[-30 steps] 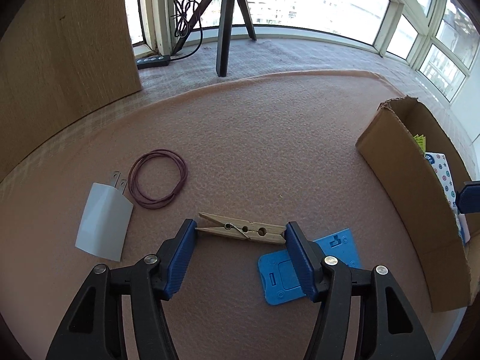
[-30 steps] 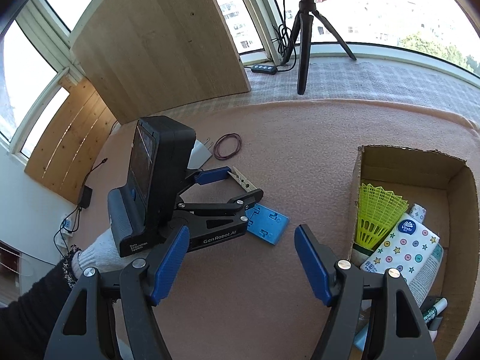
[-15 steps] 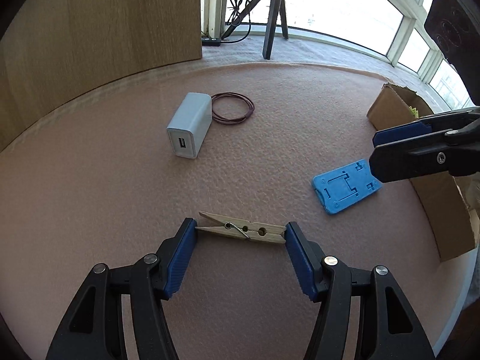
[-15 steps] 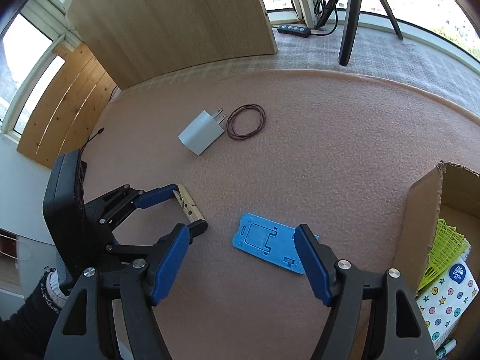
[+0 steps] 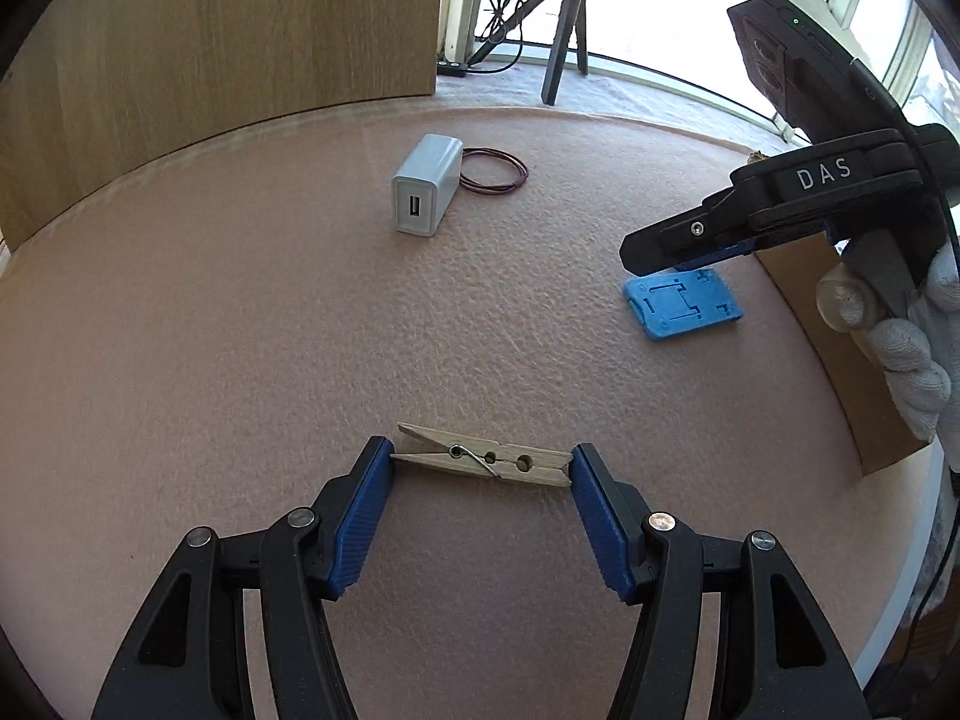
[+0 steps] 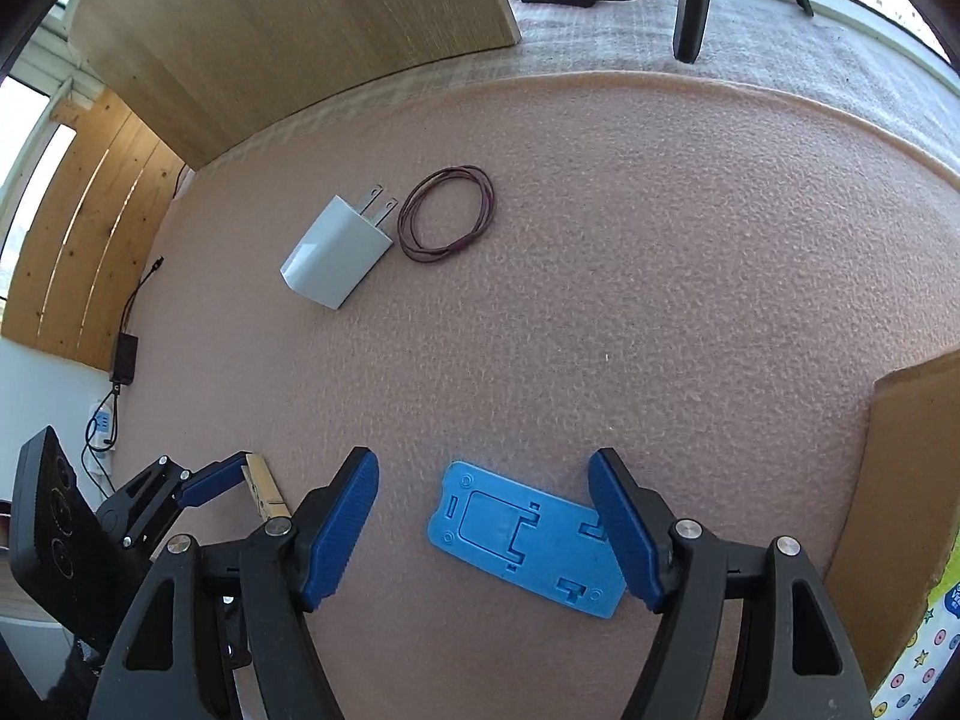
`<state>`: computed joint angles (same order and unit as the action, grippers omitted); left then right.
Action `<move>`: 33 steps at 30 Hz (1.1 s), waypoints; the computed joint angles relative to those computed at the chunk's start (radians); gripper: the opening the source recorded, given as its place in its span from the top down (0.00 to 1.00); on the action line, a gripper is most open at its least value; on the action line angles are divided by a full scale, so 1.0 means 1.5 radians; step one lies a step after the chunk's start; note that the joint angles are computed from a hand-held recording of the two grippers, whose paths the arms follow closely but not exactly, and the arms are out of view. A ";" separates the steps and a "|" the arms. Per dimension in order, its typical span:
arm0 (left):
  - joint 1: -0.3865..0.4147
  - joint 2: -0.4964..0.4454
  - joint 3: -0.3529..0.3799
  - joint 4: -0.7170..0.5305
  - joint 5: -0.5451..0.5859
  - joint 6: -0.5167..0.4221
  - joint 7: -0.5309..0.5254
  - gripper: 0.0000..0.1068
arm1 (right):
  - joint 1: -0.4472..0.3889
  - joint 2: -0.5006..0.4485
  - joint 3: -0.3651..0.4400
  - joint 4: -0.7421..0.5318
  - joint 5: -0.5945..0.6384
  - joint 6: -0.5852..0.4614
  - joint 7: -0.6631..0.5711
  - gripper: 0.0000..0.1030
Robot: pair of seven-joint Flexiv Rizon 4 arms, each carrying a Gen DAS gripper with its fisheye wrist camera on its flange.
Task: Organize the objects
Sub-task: 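Grasp the clothespin with the left tool while the right tool grasps the blue phone stand, then carry the clothespin with the left tool while the right tool carries the stand to the box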
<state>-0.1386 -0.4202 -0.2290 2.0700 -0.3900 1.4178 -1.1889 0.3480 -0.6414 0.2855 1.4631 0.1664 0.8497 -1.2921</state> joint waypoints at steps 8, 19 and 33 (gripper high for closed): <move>0.019 0.017 -0.021 0.027 -0.023 0.005 0.023 0.40 | 0.002 0.021 0.002 0.019 -0.002 -0.038 -0.007 0.33; 0.021 0.044 -0.028 0.066 -0.051 0.009 0.044 0.40 | 0.094 0.091 -0.059 0.162 -0.164 0.026 0.086 0.50; 0.008 0.075 -0.033 0.103 -0.102 0.005 0.066 0.40 | 0.072 0.153 -0.028 0.275 -0.182 0.123 0.167 0.68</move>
